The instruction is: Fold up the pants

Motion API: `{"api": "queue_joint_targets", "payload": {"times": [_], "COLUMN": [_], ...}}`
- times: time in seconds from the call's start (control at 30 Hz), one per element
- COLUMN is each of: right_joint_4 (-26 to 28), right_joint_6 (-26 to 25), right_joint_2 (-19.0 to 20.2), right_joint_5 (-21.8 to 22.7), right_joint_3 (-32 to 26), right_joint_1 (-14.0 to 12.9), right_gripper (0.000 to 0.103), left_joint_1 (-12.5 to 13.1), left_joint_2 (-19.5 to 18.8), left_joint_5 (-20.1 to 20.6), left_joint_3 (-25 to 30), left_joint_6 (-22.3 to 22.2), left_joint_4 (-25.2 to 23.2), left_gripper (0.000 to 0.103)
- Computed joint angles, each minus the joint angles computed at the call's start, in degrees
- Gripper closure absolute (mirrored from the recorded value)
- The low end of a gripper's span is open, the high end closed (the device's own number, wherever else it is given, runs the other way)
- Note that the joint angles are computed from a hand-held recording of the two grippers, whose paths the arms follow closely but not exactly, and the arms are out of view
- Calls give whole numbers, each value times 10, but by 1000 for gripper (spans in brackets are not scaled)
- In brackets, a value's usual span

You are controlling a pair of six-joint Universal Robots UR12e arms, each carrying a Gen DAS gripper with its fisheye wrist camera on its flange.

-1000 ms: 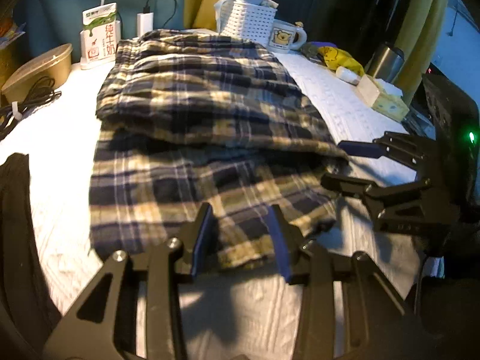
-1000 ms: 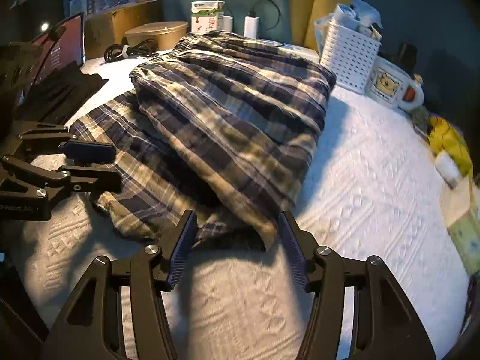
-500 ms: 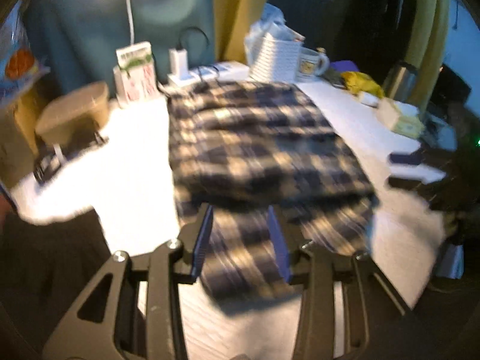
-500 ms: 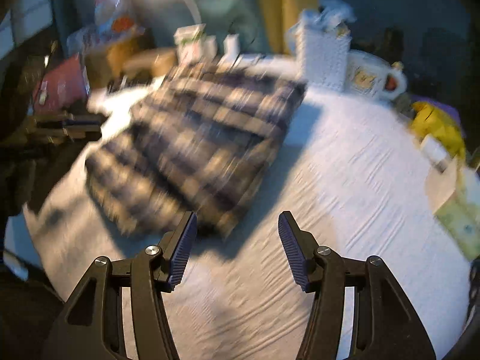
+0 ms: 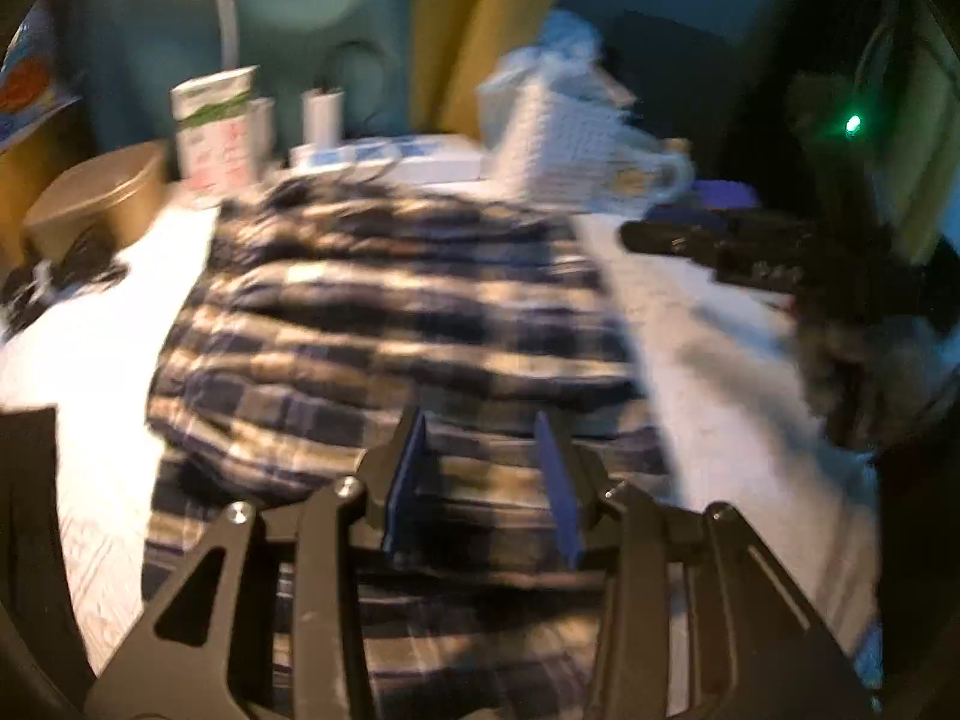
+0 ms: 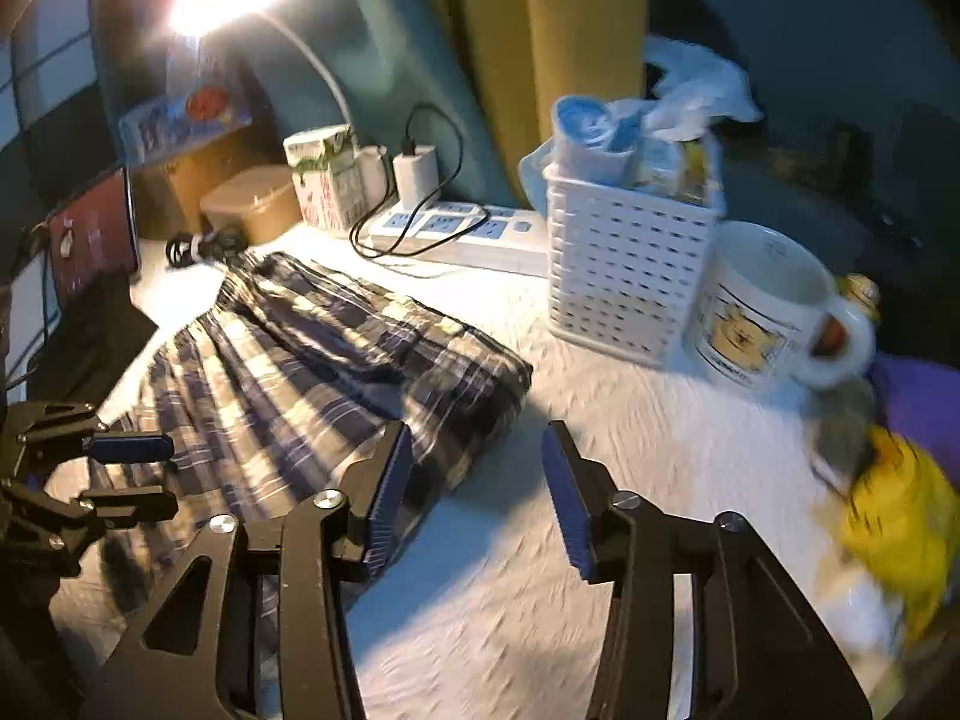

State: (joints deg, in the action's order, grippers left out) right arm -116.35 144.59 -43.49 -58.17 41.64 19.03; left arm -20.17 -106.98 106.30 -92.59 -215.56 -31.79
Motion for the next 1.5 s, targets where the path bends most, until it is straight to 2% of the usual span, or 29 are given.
{"api": "queue_joint_targets", "payload": {"times": [0.1,0.2,0.27,0.3,0.4,0.5,0.77,0.87,0.93,0.97,1.07,1.17,1.3,1.37,1.43,1.5], "right_joint_4": [61,93,103,106,104,111,141,128,137,136,128,143,188,193,178,205], "right_joint_6": [-43,-73,-76,-78,-71,-53,-6,-10,-27,-31,-24,-26,-46,-50,-47,-46], "right_joint_2": [27,43,52,57,66,79,110,99,98,98,103,120,154,162,158,176], "right_joint_5": [10,17,28,38,44,46,41,36,29,30,43,37,14,9,9,15], "right_joint_3": [-43,-64,-76,-82,-94,-117,-176,-163,-169,-169,-180,-211,-272,-281,-270,-304], "right_joint_1": [5,8,9,9,10,11,8,7,8,7,5,7,16,20,21,21], "right_gripper": [63,68,78,87,92,92,91,80,65,63,58,57,57,57,68,76], "left_joint_1": [3,4,10,15,5,1,5,12,11,12,23,29,31,31,30,29], "left_joint_2": [1,4,8,8,1,0,6,15,21,23,26,24,22,21,20,20], "left_joint_5": [36,84,74,57,90,103,89,69,95,103,88,78,77,74,73,72], "left_joint_3": [-2,-5,-11,-13,-13,-11,-18,-18,-19,-19,-23,-24,-23,-25,-25,-27], "left_joint_6": [-73,-122,-141,-150,-144,-150,-159,-187,-188,-185,-182,-180,-178,-178,-177,-177], "left_joint_4": [-38,-61,-72,-81,-79,-87,-74,-84,-77,-73,-67,-66,-61,-60,-60,-59], "left_gripper": [64,64,64,64,64,64,64,64,64,64,64,64,64,64,64,64]}}
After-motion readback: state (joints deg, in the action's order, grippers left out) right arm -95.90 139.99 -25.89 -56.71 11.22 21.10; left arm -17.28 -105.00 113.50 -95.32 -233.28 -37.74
